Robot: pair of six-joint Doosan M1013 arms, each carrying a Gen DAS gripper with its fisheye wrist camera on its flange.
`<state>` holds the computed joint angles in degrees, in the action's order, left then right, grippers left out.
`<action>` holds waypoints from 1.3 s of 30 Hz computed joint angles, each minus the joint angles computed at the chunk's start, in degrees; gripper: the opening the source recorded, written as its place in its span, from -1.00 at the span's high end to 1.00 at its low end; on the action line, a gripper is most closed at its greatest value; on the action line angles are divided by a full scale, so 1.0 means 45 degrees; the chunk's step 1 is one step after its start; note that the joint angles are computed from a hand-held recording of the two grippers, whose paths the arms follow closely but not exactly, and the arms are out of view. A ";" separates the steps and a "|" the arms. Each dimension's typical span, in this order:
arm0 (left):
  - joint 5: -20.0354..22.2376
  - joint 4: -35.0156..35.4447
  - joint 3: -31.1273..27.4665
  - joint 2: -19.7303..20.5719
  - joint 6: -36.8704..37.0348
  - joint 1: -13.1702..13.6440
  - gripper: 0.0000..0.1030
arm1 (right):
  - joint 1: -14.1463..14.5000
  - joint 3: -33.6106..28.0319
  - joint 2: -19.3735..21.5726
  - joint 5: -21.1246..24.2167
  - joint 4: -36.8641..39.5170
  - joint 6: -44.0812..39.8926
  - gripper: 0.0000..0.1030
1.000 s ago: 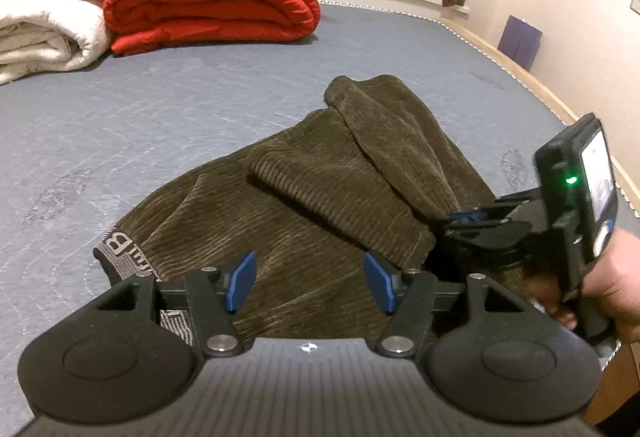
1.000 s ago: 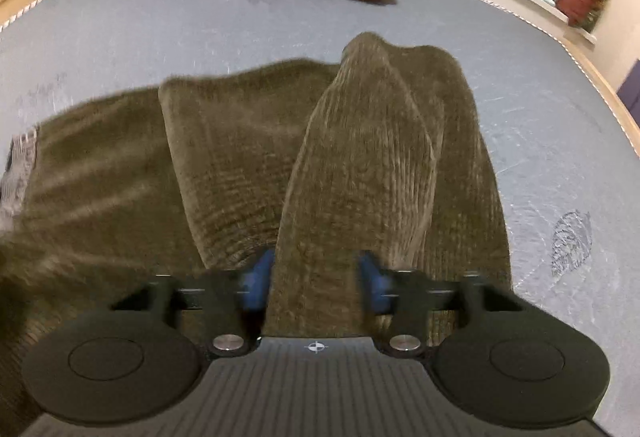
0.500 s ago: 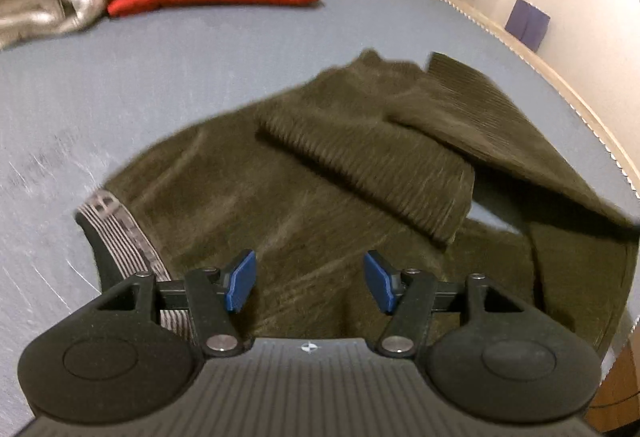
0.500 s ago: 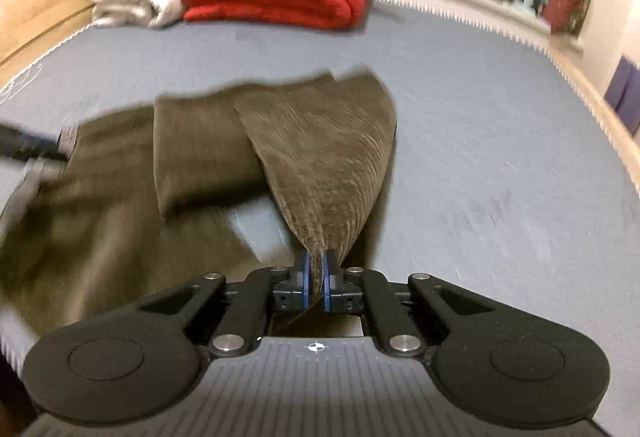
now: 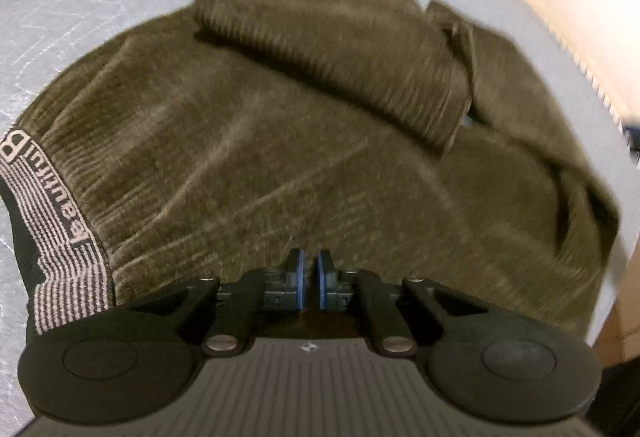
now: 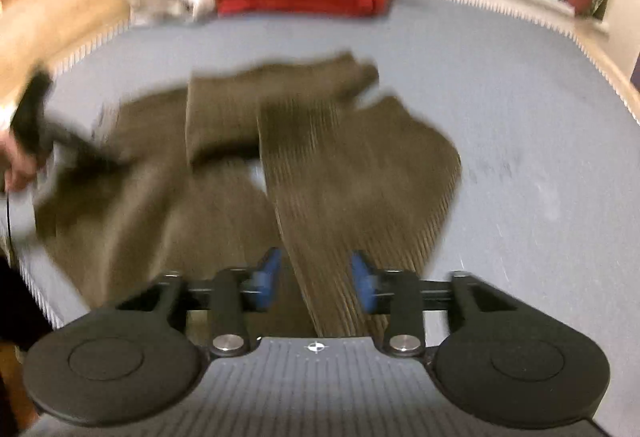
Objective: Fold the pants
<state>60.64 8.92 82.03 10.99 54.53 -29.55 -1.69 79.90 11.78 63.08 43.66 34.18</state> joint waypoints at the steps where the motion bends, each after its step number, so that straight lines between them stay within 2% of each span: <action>1: -0.0022 0.0070 0.0027 -0.0003 0.0091 -0.0027 0.85 | 0.0253 0.0023 0.0063 -0.0378 -0.0054 0.0092 0.02; 4: -0.0036 0.0137 0.0071 -0.0039 0.0070 -0.0071 0.85 | 0.1382 -0.0016 0.0382 -0.1591 -0.1246 0.0606 0.02; 6: -0.0089 0.0338 0.0144 -0.0068 0.0200 -0.0150 0.85 | 0.2046 0.0201 0.0548 -0.2785 -0.1531 0.0501 0.02; 10: -0.0176 0.0565 0.0258 -0.0129 0.0302 -0.0235 0.85 | 0.2910 0.0085 0.1028 -0.3935 -0.2737 0.2047 0.02; 12: -0.0251 0.0586 0.0257 -0.0109 0.0281 -0.0257 0.85 | 0.3147 0.0014 0.1205 -0.4330 -0.2929 0.2138 0.02; 18: -0.0104 0.0506 0.0190 -0.0076 0.0624 -0.0211 0.85 | 0.3652 -0.0156 0.1534 -0.4619 -0.4145 0.1620 0.03; 19: -0.0066 0.0547 0.0182 -0.0065 0.0683 -0.0226 0.85 | 0.3710 -0.0124 0.1541 -0.4663 -0.4480 0.1658 0.07; 21: -0.0040 0.0626 0.0149 -0.0020 0.0738 -0.0254 0.85 | 0.3741 -0.0102 0.1562 -0.4622 -0.4738 0.1563 0.36; 23: -0.0068 0.0624 0.0160 -0.0005 0.0771 -0.0241 0.85 | 0.3687 -0.0003 0.1516 -0.4801 -0.4501 0.1236 0.77; 24: -0.0084 0.0610 0.0173 -0.0006 0.0783 -0.0230 0.85 | 0.3616 0.0015 0.1474 -0.4816 -0.4260 0.1096 0.84; 28: -0.0298 0.0681 0.0303 -0.0058 0.0814 -0.0233 0.85 | 0.3174 0.0202 0.1115 -0.5329 -0.2755 0.0617 0.85; 31: -0.0294 0.0725 0.0302 -0.0059 0.0806 -0.0251 0.85 | 0.2611 0.0253 0.0830 -0.5745 -0.1314 0.0650 0.86; 35: -0.0371 0.0692 0.0329 -0.0077 0.0831 -0.0232 0.85 | 0.1423 0.0268 0.0609 -0.5806 0.1466 0.0470 0.86; 39: -0.0400 0.0738 0.0370 -0.0105 0.0812 -0.0255 0.85 | -0.0094 0.0659 0.0391 -0.6037 0.4129 0.0839 0.86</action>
